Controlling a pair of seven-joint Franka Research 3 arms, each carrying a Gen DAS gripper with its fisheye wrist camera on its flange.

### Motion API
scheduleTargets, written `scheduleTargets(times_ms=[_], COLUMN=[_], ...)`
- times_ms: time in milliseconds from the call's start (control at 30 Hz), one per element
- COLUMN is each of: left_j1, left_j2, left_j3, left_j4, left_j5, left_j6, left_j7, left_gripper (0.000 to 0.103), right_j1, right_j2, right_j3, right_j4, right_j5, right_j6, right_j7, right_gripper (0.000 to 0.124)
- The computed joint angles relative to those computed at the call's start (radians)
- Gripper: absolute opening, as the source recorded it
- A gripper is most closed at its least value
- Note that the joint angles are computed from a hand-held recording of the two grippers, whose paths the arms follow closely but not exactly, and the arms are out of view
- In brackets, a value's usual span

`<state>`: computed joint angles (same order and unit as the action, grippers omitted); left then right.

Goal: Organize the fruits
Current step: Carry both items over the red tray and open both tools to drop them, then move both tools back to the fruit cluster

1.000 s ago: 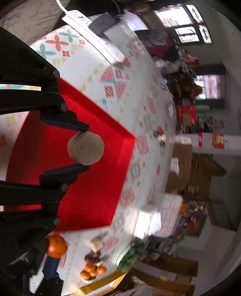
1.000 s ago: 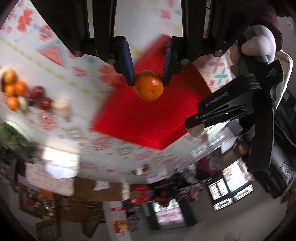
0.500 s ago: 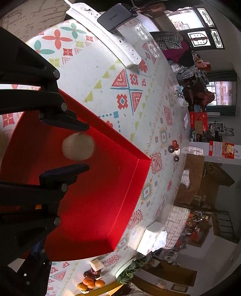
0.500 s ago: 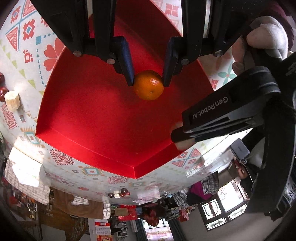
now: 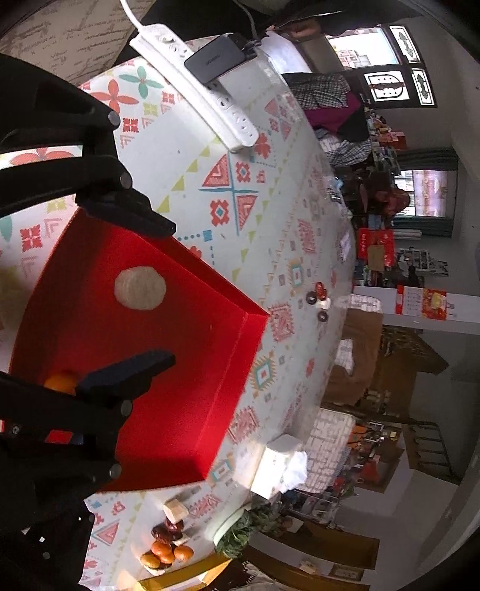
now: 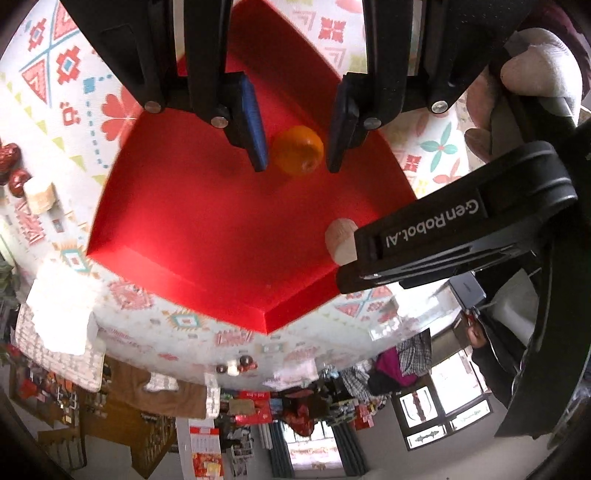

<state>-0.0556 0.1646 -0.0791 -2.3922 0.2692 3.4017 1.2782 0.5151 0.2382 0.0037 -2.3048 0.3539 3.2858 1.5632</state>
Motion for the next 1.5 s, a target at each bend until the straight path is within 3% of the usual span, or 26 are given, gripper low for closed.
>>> scheduleTargets(times_ms=[67,167,233,300,367,400,467,500,533,600,700,767,900,1067,1133,1233,1367,1400,1500], left_j1=[0.021,0.086,0.102,0.077,0.026,0.005,-0.036,-0.051,-0.062,-0.074,-0.077,-0.084,-0.125,-0.12,-0.088,-0.064,0.065,0.075,0.094], left_j2=[-0.03,-0.065,-0.091,-0.119,-0.153,-0.163,-0.181,-0.185,-0.185,-0.172,-0.126,-0.087,-0.017,0.063,0.096,0.142,0.209,0.223,0.274], left_j3=[-0.023,-0.078,-0.09,-0.082,-0.083,-0.089,-0.113,-0.12,-0.122,-0.11,-0.11,-0.129,-0.161,-0.206,-0.25,-0.293,-0.451,-0.467,-0.511], left_j4=[-0.024,-0.045,-0.062,-0.085,-0.123,-0.139,-0.168,-0.175,-0.177,-0.16,-0.078,-0.023,0.037,0.108,0.141,0.19,0.24,0.251,0.297], left_j5=[0.023,0.129,0.201,0.207,0.107,0.046,-0.094,-0.12,-0.115,0.017,0.246,0.329,0.324,0.364,0.399,0.415,0.417,0.41,0.389], left_j6=[0.015,0.039,0.068,0.104,0.151,0.173,0.22,0.245,0.265,0.279,0.203,0.147,0.089,0.05,0.027,-0.033,-0.102,-0.111,-0.167], left_j7=[-0.022,-0.116,-0.184,-0.188,-0.095,-0.042,0.074,0.098,0.094,-0.01,-0.184,-0.233,-0.195,-0.194,-0.204,-0.184,-0.124,-0.105,-0.039], left_gripper=[0.064,0.064,0.064,0.065,0.068,0.072,0.092,0.095,0.099,0.1,0.1,0.1,0.1,0.1,0.1,0.1,0.099,0.098,0.08], right_j1=[0.056,0.094,0.067,0.055,0.019,0.006,-0.03,-0.052,-0.081,-0.146,-0.232,-0.261,-0.284,-0.305,-0.301,-0.304,-0.342,-0.354,-0.385], right_j2=[-0.028,-0.092,-0.13,-0.177,-0.23,-0.251,-0.302,-0.323,-0.35,-0.391,-0.447,-0.482,-0.517,-0.461,-0.416,-0.345,-0.273,-0.258,-0.228], right_j3=[-0.051,-0.074,-0.045,-0.029,-0.009,0.001,0.029,0.041,0.062,0.111,0.118,0.071,-0.064,-0.178,-0.236,-0.271,-0.252,-0.247,-0.208], right_j4=[-0.031,-0.103,-0.151,-0.207,-0.275,-0.3,-0.361,-0.385,-0.415,-0.455,-0.521,-0.565,-0.629,-0.614,-0.593,-0.535,-0.469,-0.455,-0.427], right_j5=[0.014,0.071,0.095,0.143,0.14,0.164,0.244,0.268,0.32,0.417,0.459,0.413,0.262,0.084,-0.017,-0.126,-0.178,-0.203,-0.186], right_j6=[0.023,0.073,0.105,0.14,0.174,0.186,0.213,0.221,0.231,0.235,0.228,0.221,0.216,0.206,0.216,0.211,0.198,0.196,0.195], right_j7=[0.001,-0.025,-0.032,-0.05,-0.023,-0.034,-0.079,-0.092,-0.124,-0.183,-0.187,-0.139,-0.029,0.079,0.137,0.235,0.314,0.342,0.343], right_gripper=[0.037,0.04,0.04,0.04,0.04,0.04,0.04,0.04,0.04,0.04,0.04,0.04,0.04,0.04,0.04,0.04,0.04,0.04,0.04])
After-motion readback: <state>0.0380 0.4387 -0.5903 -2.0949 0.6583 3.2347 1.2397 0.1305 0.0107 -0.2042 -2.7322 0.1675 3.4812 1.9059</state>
